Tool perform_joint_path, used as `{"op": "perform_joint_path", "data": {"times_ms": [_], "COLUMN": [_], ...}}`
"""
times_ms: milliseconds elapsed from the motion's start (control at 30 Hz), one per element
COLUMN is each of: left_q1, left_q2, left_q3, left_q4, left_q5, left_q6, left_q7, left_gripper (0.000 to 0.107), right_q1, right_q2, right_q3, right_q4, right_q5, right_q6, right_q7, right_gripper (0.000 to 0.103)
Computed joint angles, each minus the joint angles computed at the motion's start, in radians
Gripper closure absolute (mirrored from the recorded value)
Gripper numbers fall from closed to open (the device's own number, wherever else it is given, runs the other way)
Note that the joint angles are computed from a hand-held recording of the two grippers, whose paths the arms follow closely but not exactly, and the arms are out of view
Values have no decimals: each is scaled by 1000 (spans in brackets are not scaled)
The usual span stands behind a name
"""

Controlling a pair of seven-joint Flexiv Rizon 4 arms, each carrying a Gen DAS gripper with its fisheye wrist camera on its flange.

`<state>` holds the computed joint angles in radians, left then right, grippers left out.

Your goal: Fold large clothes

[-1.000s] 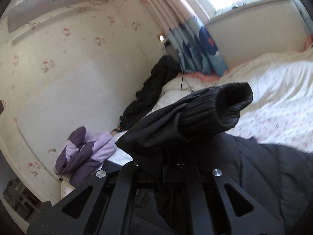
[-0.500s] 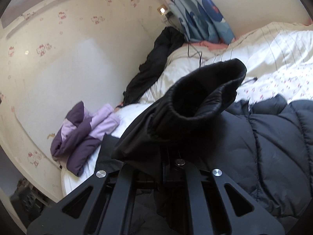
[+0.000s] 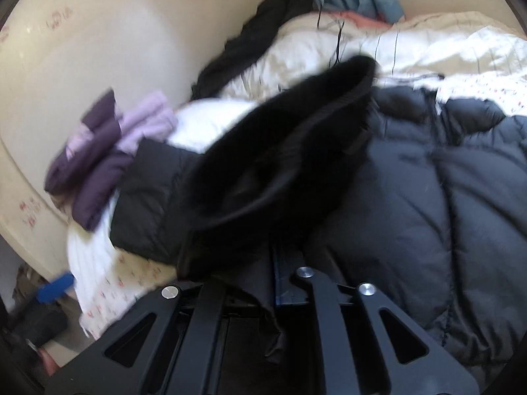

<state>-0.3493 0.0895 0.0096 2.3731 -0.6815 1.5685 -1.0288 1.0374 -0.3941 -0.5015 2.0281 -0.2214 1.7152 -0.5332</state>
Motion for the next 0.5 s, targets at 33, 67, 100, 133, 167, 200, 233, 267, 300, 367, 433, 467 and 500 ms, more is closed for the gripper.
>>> {"op": "perform_joint_path", "data": {"times_ms": [33,67,100,133,167,200,233,267,300,367,433,467,500], "left_q1": [6,13,15,19,24,33,47,59,69,76,87,88,90], "left_q2": [-2,-4,-8,-10,-13,-14,-16,-16,-17,-16,-16,-17,-19], "left_q3": [4,9,17,24,30,32,34,33,33,31,24,20,17], "left_q4": [-5,-9,-16,-22,-28,-32,-36,-38,-39,-40,-39,-38,-39], "left_q5": [-2,-11,-44,-82,-126,-157,-184,-204,-231,-307,-321,-333,-338], "left_q6": [-4,-9,-16,-25,-36,-46,-61,-70,-77,-81,-77,-72,-73], "left_q7": [-5,-11,-10,-8,-5,-5,-17,-27,-34,-15,-9,-1,3], "left_gripper": [14,14,14,14,14,14,14,14,14,13,12,12,12], "right_q1": [-25,-44,-78,-90,-101,-110,-124,-145,-163,-169,-172,-156,-136], "right_q2": [-2,-1,-3,-3,-2,-1,1,3,1,1,2,3,3], "right_q3": [32,55,96,110,122,133,151,179,207,222,220,188,150], "right_q4": [-10,-14,-25,-31,-38,-48,-58,-72,-92,-112,-112,-97,-85], "right_q5": [-5,-15,-27,-41,-58,-80,-99,-116,-138,-191,-236,-265,-290], "right_q6": [-24,-41,-63,-79,-98,-125,-147,-177,-213,-258,-235,-184,-147], "right_q7": [-5,-2,1,7,11,10,6,-7,-26,-34,-15,24,63], "right_gripper": [93,91,88,87,83,75,70,59,49,43,41,41,41]}}
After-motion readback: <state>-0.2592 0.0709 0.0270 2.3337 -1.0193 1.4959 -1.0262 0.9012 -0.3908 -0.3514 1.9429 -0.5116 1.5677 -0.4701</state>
